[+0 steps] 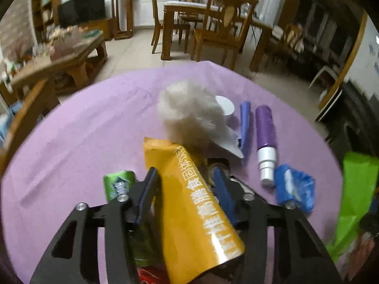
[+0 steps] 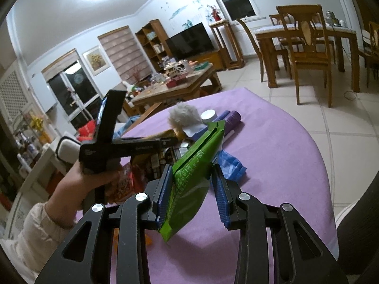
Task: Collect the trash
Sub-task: 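Grasp the green snack bag with the right tool, then grasp the yellow snack bag with the left tool while the right tool regrips the green bag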
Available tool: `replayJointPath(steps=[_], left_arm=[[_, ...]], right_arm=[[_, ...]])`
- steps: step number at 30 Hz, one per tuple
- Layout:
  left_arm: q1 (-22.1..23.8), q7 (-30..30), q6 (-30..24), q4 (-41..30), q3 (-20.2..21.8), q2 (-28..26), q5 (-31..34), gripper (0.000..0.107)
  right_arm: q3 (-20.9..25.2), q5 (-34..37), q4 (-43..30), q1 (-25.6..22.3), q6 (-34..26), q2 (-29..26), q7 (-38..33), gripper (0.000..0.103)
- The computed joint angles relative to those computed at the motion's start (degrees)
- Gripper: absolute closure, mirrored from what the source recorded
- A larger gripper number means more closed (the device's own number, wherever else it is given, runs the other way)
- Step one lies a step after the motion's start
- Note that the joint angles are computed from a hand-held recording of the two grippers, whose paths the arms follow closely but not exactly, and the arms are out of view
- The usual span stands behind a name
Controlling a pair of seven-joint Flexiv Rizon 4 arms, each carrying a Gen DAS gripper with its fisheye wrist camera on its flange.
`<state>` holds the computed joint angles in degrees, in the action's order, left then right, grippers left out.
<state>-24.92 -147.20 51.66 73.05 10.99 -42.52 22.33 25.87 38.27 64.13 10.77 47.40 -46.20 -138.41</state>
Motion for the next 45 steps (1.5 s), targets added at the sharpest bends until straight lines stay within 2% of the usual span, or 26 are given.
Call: replayJointPath(steps=[4, 5, 8, 12, 15, 17, 20, 21, 24, 27, 28, 29, 30, 31, 32, 33, 35, 39, 41, 43, 45], left_arm=[[0.7, 0.4, 3.6, 3.8, -0.3, 1.7, 0.4, 0.072], [1.0, 0.0, 5.8, 5.2, -0.3, 2.3, 0.4, 0.073], [0.2, -4.3, 18.0, 11.3, 1.3, 4.3, 1.9, 0.075], [-7.2, -12.9, 23.9, 12.9, 9.2, 5.6, 6.1, 0.075], [-12.1, -18.2, 25.8, 11.3, 13.8, 6.2, 9.7, 0.075], [-13.6, -19.2, 26.1, 9.4, 14.6, 6.2, 11.4, 0.075], [-13.8, -18.8, 27.0, 5.9, 13.9, 5.2, 12.7, 0.075], [-12.8, -16.6, 27.2, 3.8, 12.2, 4.4, 12.2, 0.075], [-12.0, -10.0, 21.1, -1.6, 9.2, 2.0, 10.1, 0.075], [-9.5, -5.6, 17.3, -2.7, 5.4, 1.0, 6.8, 0.073], [-9.6, -4.8, 14.5, -3.0, 5.3, 0.9, 6.2, 0.072], [-9.8, -4.4, 11.3, -3.5, 5.2, 0.7, 5.7, 0.068], [-9.8, -5.3, 9.2, -2.4, 5.4, 1.2, 5.5, 0.052], [-9.7, -7.2, 7.5, -1.1, 5.3, 1.7, 5.2, 0.04], [-9.5, -8.3, 6.6, -0.5, 5.0, 2.1, 5.3, 0.022], [-9.4, -9.9, 6.0, 0.7, 4.9, 2.6, 5.6, 0.021], [-8.3, -10.5, 5.2, 2.1, 3.7, 3.3, 5.7, 0.021], [-4.7, -10.0, 7.1, 4.7, 0.6, 3.5, 3.8, 0.021], [-3.0, -9.3, 9.3, 6.3, -0.4, 3.6, 2.5, 0.021], [-1.9, -8.1, 12.6, 7.4, -1.0, 3.3, 1.5, 0.023], [-1.8, -6.0, 13.5, 7.3, -0.9, 2.7, 0.7, 0.045]], right_arm=[[0.1, 0.3, 0.2, 0.0, 0.2, 0.4, -0.2, 0.068], [0.2, 0.5, 0.4, 0.0, 0.5, 0.6, -0.2, 0.068], [0.5, 1.2, 0.5, -0.4, 0.9, 0.9, -0.6, 0.068], [1.2, 2.8, 1.0, -1.4, 1.8, 1.4, -2.0, 0.068], [1.5, 4.0, 1.1, -2.1, 2.4, 2.0, -2.8, 0.068], [1.5, 4.8, 1.1, -2.6, 2.6, 2.4, -3.3, 0.076], [1.7, 6.6, 1.0, -4.0, 3.5, 3.1, -4.4, 0.076], [1.7, 7.1, 0.9, -4.5, 3.7, 3.2, -4.7, 0.076], [0.6, 7.1, -0.1, -5.6, 2.2, 3.2, -3.8, 0.076], [-1.0, 5.5, -1.1, -5.7, -1.9, 2.6, -0.3, 0.075], [-1.7, 4.7, -1.3, -5.4, -3.1, 2.3, 1.0, 0.069], [-2.5, 3.7, -1.2, -4.9, -3.7, 2.1, 2.6, 0.06], [-3.1, 2.9, -1.3, -4.4, -4.5, 1.8, 4.4, 0.04], [-3.3, 2.5, -2.0, -4.3, -5.7, 1.1, 6.2, 0.029], [-3.1, 2.4, -2.6, -4.3, -6.6, 0.5, 6.9, 0.029], [-3.5, 1.3, -2.7, -3.4, -6.6, 0.2, 7.2, 0.029], [-4.4, -1.1, -2.2, -1.5, -5.4, 0.1, 7.8, 0.029], [-6.8, -7.8, -3.1, 3.8, -3.3, -1.6, 12.6, 0.03], [-7.4, -10.9, -3.2, 5.6, -1.6, -2.3, 14.3, 0.035], [-7.7, -13.9, -3.3, 7.2, -0.2, -3.0, 15.2, 0.05], [-7.5, -16.2, -3.2, 8.0, 1.6, -3.8, 15.1, 0.061]])
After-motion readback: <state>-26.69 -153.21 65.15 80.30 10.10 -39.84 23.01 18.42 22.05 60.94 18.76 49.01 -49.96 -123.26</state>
